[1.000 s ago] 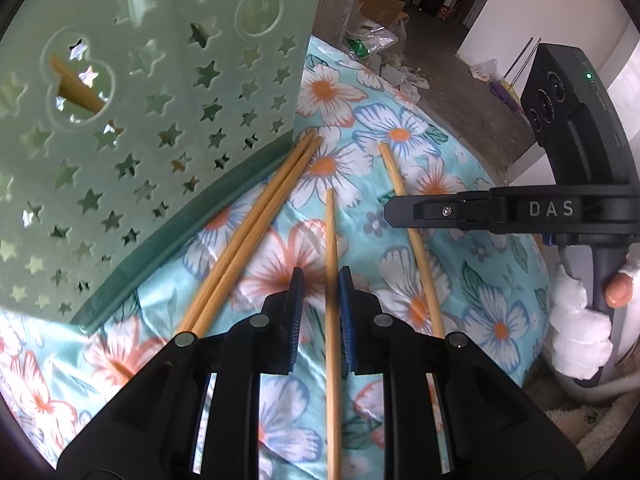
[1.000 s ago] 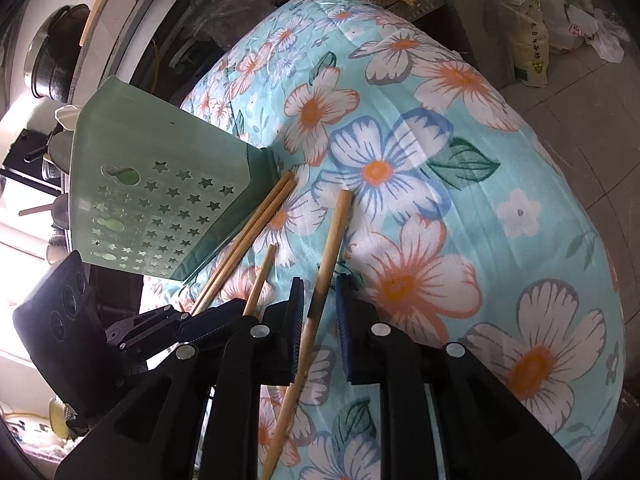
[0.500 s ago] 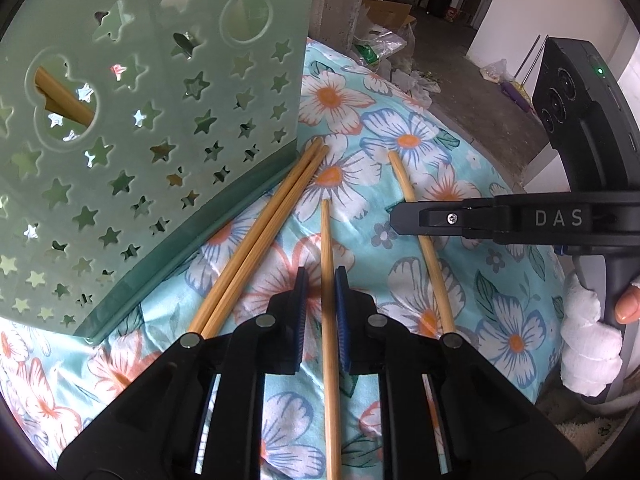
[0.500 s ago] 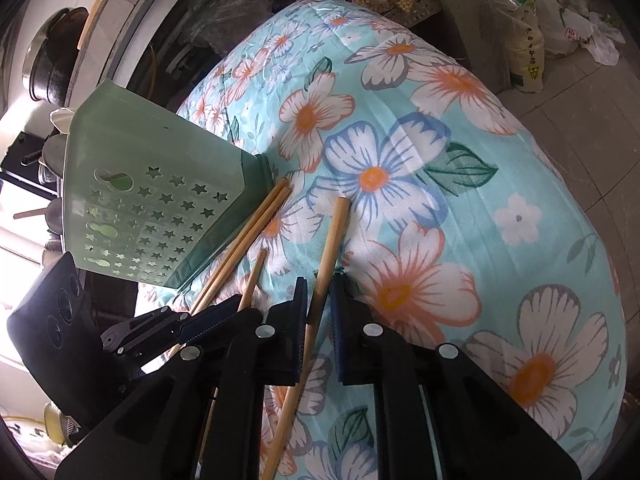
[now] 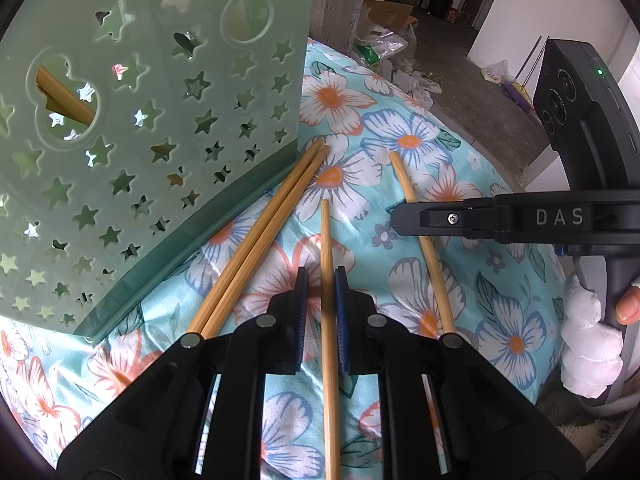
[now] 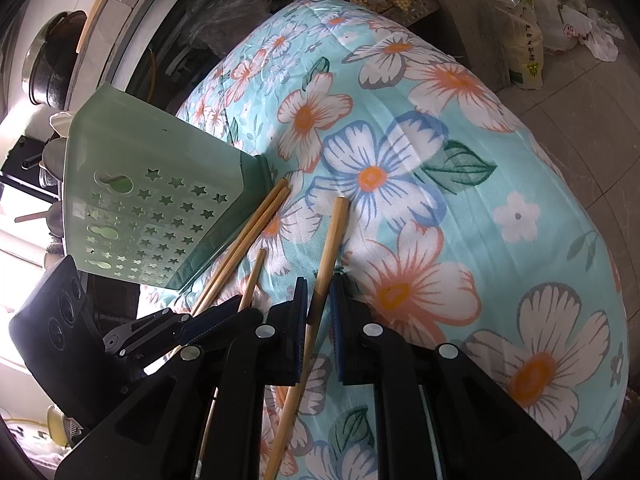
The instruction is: Organize utensils
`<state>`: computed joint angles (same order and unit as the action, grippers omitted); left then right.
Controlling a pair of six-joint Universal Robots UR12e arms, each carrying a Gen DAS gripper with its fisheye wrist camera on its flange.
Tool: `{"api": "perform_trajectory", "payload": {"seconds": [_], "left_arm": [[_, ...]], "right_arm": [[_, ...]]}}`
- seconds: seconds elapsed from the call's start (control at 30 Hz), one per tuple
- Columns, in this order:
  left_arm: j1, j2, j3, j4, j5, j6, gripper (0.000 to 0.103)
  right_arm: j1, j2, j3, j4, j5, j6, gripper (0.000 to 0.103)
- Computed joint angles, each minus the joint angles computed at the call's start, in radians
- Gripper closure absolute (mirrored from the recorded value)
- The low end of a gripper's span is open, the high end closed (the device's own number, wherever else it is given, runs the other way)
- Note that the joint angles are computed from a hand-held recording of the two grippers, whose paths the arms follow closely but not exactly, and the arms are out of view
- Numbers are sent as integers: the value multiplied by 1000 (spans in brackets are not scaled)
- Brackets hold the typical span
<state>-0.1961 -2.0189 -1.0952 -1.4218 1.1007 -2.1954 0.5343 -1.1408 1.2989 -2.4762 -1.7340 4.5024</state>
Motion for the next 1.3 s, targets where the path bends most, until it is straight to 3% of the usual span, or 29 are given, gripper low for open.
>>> {"api": "perform_trajectory", "payload": {"seconds": [1.3], "left_arm": [[-4, 5, -16, 19, 7, -6, 91]], "right_arm": [[-2, -2, 10, -19, 6, 13, 93]]}}
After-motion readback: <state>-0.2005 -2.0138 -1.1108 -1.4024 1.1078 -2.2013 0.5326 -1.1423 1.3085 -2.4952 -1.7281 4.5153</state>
